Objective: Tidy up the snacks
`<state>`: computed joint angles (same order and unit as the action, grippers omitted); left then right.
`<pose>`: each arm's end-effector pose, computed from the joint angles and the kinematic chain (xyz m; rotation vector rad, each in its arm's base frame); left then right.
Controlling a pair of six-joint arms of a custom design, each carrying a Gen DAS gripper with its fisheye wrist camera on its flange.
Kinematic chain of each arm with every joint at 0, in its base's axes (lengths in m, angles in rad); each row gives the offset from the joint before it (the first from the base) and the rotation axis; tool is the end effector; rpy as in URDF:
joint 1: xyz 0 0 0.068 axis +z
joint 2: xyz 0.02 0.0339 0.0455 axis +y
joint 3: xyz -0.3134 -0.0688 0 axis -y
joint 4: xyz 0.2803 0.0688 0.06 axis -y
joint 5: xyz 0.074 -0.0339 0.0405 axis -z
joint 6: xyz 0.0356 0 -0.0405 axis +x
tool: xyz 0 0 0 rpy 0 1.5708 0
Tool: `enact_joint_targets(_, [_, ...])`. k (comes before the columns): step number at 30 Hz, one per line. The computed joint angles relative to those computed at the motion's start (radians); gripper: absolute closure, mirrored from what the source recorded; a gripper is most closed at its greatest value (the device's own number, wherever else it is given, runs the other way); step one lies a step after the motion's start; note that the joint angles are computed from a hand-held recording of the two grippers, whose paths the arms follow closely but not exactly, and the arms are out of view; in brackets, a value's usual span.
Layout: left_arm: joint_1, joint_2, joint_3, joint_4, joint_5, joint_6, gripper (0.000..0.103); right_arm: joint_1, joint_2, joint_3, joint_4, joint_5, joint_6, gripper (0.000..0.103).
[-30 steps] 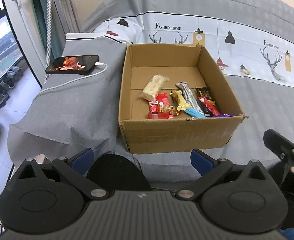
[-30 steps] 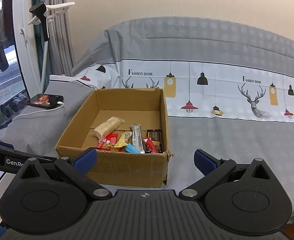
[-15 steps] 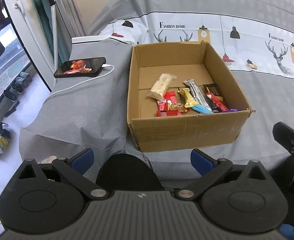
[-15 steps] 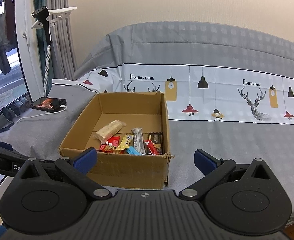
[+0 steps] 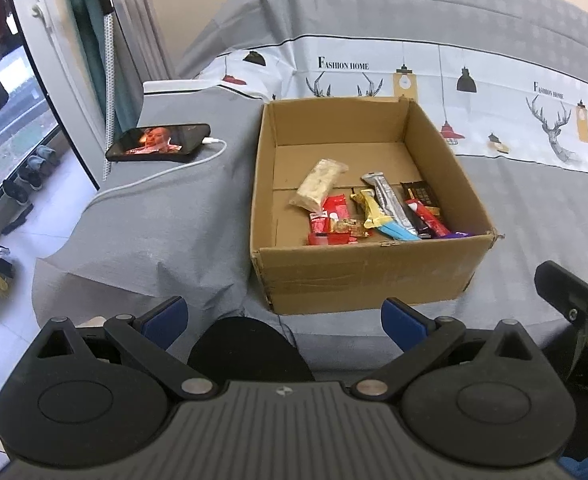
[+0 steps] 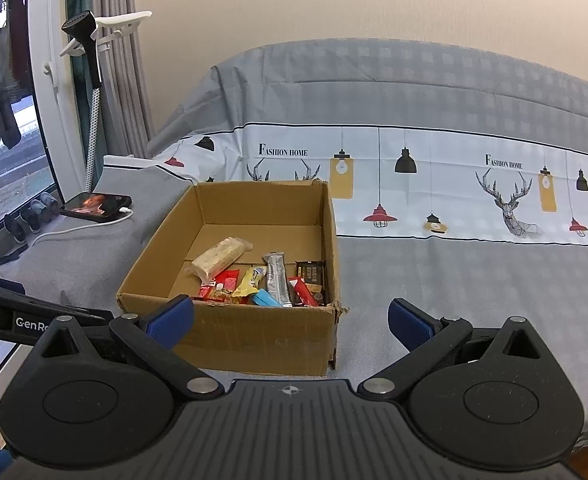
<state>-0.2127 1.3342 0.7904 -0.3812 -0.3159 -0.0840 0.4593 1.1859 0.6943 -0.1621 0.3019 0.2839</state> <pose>0.2783 -0.0488 0.2384 0.0272 2.4504 0.2645 0.2409 0.1073 0.2589 -0.0280 2.1913 0.0820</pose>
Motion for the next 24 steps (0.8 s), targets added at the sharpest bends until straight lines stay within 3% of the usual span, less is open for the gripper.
enact_joint_targets(24, [-0.003,0.013,0.006,-0.009,-0.029,-0.012,0.000,-0.007,0.002,-0.001,0.014,-0.028,-0.021,0.001])
